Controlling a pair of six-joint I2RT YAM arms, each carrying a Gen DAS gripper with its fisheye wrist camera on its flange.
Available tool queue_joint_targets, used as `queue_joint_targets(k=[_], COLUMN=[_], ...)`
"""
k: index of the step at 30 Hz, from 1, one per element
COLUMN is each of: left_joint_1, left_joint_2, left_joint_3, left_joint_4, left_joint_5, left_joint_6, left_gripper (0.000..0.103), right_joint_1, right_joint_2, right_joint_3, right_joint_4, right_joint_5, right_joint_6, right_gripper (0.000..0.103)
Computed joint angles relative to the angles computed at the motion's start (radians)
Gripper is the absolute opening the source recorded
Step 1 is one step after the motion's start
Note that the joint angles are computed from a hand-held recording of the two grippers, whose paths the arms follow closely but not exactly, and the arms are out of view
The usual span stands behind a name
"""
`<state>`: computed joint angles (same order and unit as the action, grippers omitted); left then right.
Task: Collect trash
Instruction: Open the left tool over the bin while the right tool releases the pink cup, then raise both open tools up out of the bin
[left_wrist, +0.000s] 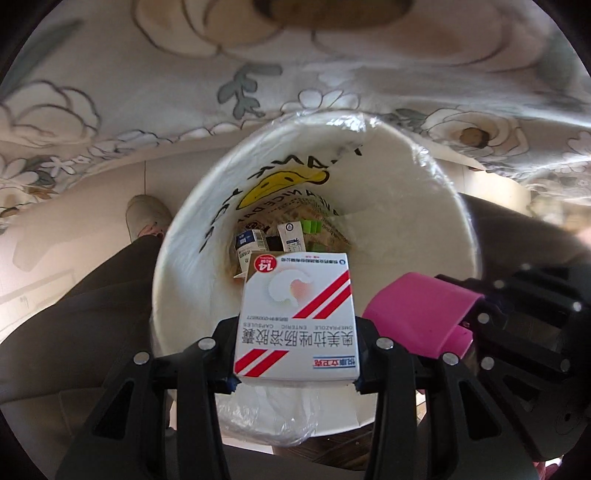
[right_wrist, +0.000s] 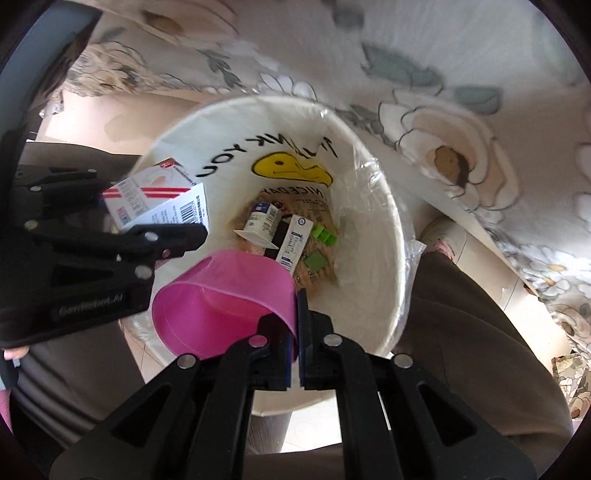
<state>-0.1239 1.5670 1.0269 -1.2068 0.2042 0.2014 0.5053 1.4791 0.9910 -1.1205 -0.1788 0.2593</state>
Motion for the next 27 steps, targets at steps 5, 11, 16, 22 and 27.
queue_joint_targets(k=[5,11,16,22,27], left_joint_1=[-0.027,-0.038,-0.053,-0.044,-0.046], left_joint_2=[0.064,0.151,0.175,0.171,0.172], left_joint_3=[-0.027,-0.026,-0.042,-0.04,-0.041], left_joint_4=[0.05,0.084,0.108,0.108,0.105], left_joint_5=[-0.012,-0.014,-0.017,-0.021,-0.025], left_joint_6=[-0.013,-0.043,-0.051,-0.063,-0.059], left_gripper=[0.045,0.045,0.046,0.058,0.058], right_joint_1=[-0.001,-0.01,0.004,0.017,-0.005], right_joint_2=[0.06,0.11,0.14,0.154,0.153], right_joint_3=[-0.024,-0.038,-0.046,-0.066,-0.071], right_joint_4=[0.038,0.063,0.085,0.119,0.128], right_joint_5=[-0.018,-0.027,-0.007,0.016,0.009], right_joint_6=[-0.003,0.003,0.018,0.02,0.014], right_gripper=[0.004,0.004,0.005,0.022,0.023])
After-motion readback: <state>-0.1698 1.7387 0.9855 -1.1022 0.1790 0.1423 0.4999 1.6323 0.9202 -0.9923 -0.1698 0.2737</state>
